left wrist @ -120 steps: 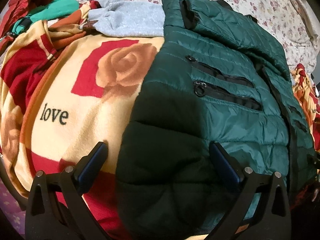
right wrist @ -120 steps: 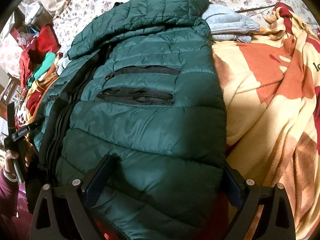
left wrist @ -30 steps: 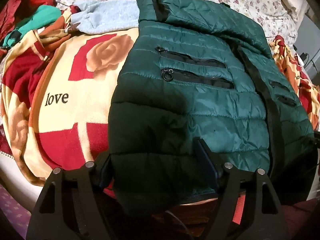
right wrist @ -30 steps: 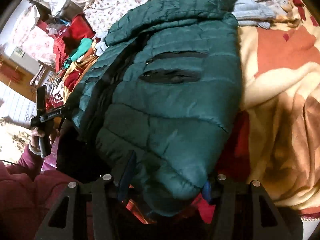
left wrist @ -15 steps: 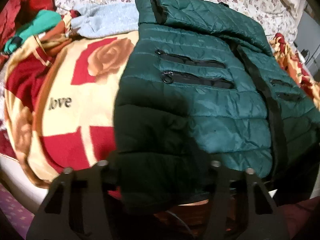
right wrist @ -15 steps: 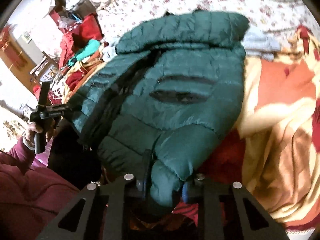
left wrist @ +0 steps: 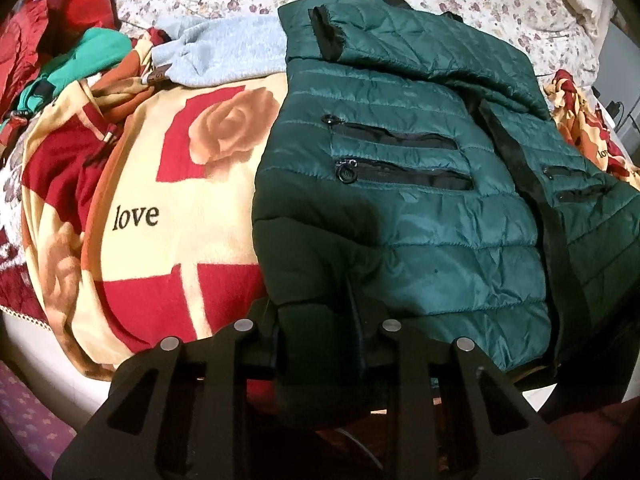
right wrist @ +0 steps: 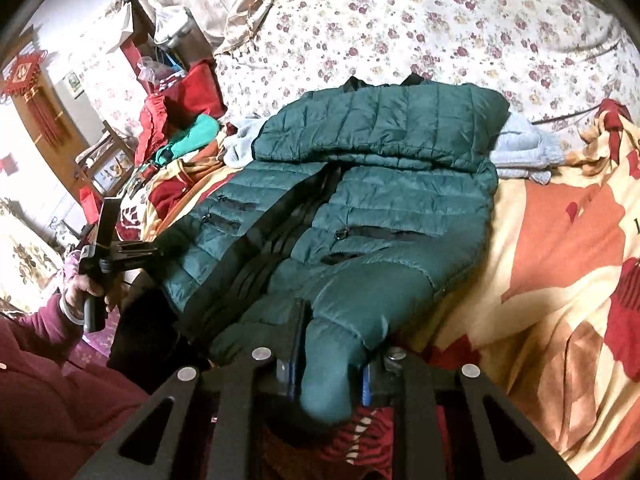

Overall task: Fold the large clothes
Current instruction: 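Lift the hem with both tools and fold it toward the collar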

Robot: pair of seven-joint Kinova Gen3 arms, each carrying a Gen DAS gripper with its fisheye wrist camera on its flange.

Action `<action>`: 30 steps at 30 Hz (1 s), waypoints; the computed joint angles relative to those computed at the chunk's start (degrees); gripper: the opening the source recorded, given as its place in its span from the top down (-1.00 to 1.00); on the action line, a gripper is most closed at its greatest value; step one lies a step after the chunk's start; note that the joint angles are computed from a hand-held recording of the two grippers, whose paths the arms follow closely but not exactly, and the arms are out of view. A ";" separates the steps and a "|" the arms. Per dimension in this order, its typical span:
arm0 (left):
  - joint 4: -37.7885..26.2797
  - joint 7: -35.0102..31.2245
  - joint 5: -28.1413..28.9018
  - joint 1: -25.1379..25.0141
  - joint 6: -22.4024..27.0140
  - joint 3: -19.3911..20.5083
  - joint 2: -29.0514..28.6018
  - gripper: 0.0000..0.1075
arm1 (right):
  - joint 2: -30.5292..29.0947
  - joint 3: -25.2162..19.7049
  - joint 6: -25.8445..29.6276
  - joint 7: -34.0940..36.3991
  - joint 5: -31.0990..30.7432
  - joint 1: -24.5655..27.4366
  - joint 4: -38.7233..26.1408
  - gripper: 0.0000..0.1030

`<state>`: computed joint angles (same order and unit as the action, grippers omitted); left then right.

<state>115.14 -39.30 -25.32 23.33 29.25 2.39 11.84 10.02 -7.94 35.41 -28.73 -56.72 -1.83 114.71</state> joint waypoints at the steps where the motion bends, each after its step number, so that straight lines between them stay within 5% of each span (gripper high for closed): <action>1: -0.69 -0.51 0.76 -0.78 0.88 0.82 0.57 0.25 | 0.15 0.09 0.18 -0.08 -0.09 0.12 -0.02 0.61; 3: -0.69 -1.47 2.83 0.00 0.23 -0.30 1.31 0.03 | 0.52 0.12 0.55 0.66 -1.28 0.78 0.21 0.61; 5: -0.18 -1.06 3.16 4.12 -0.90 -4.60 1.53 0.03 | 0.79 0.11 0.67 1.85 -2.71 1.40 0.70 0.61; 6: -0.01 -0.87 2.72 5.65 -1.17 -5.89 1.45 0.09 | 0.82 0.07 0.50 2.35 -3.26 1.51 0.91 0.61; 7: -0.03 -1.09 2.37 6.55 -1.14 -6.59 1.27 0.51 | 0.72 0.00 0.19 3.04 -4.01 1.64 1.19 0.61; 9: -0.01 -1.70 1.91 6.52 -0.96 -6.55 0.05 0.75 | 0.16 -0.09 -1.48 4.12 -5.91 1.61 2.00 0.61; 18: -1.25 -4.55 4.92 0.32 -6.12 -5.17 -7.53 0.82 | 0.02 0.52 -3.67 9.78 -14.43 1.72 -1.54 0.62; 26: -16.15 -13.48 14.12 -5.79 -5.74 -5.81 -1.36 0.82 | 6.62 -0.76 -7.83 2.84 -13.27 2.21 -15.43 0.62; 30: -26.72 -6.93 7.51 -8.89 -3.65 -3.24 6.38 0.82 | 12.34 7.70 -8.14 -6.48 -7.84 -5.11 -25.69 0.62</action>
